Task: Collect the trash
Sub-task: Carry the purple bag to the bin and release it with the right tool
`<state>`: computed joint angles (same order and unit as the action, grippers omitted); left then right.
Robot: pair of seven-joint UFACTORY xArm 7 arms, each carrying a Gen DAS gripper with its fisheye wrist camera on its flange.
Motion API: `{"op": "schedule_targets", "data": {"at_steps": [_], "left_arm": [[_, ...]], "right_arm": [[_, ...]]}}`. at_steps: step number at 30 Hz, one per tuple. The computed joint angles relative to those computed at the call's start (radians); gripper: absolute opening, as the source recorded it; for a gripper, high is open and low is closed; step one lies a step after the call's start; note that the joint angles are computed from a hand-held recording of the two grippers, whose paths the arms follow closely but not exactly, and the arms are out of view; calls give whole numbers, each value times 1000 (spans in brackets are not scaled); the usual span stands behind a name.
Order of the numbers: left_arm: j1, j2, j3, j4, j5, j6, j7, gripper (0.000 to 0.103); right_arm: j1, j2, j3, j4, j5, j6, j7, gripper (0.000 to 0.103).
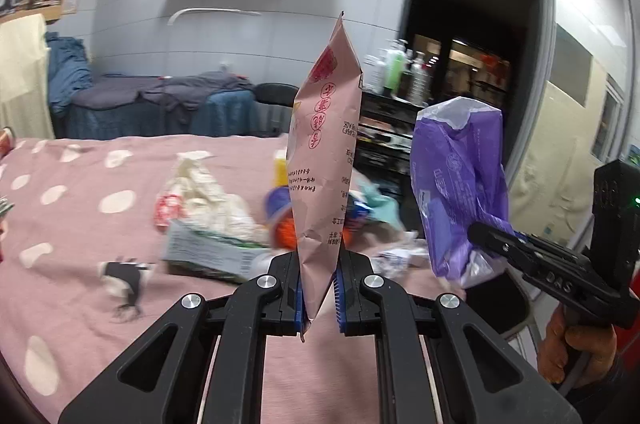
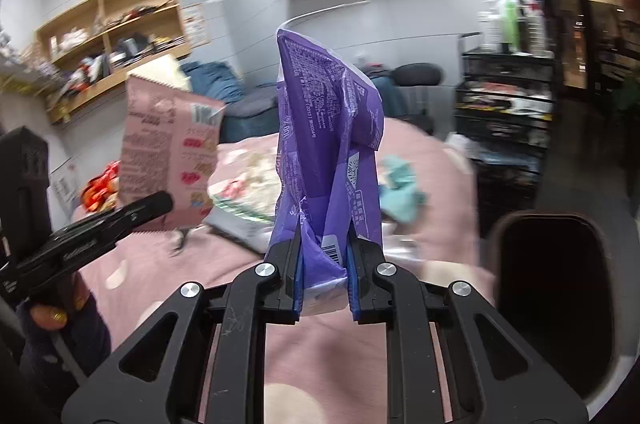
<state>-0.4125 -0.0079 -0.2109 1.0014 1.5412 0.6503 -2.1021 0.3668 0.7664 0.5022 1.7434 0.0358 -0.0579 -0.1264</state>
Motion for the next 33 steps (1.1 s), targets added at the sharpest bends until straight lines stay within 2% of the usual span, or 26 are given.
{"op": "schedule_targets", "data": {"at_steps": [2, 7, 9, 11, 16, 21, 22, 24, 25, 26, 30, 33], "left_arm": [[-1, 53, 3, 53, 25, -38, 8, 12], [-19, 194, 37, 205, 78, -165, 29, 12], [-32, 243, 54, 260, 70, -201, 65, 12], [-54, 298, 69, 319, 57, -225, 106, 12], [-91, 397, 114, 432, -11, -302, 203, 12], [-123, 473, 143, 515, -122, -354, 312, 12], [-124, 488, 147, 528, -149, -367, 339, 12], [-129, 500, 152, 537, -204, -384, 386, 12], [-126, 515, 150, 547, -242, -390, 425, 12], [-135, 522, 149, 555, -272, -385, 452, 12], [-134, 564, 141, 592, -399, -386, 586, 12], [-130, 604, 125, 636, -495, -381, 695, 12]], "right_arm": [[9, -18, -63, -19, 25, -20, 42, 18], [158, -43, -379, -18, 67, 27, 238, 18], [174, -12, -447, 20, 68, 87, 312, 18], [175, 14, -480, 45, 56, 140, 366, 18], [153, 102, -506, 149, 5, 290, 458, 18], [107, 203, -462, 283, -31, 448, 497, 18], [96, 217, -448, 298, -30, 463, 498, 20], [84, 232, -432, 310, -28, 485, 502, 31], [87, 236, -434, 309, -31, 482, 510, 40], [89, 231, -438, 298, -36, 474, 518, 44], [83, 189, -439, 218, -43, 397, 531, 52], [115, 103, -507, 77, -72, 278, 598, 55]]}}
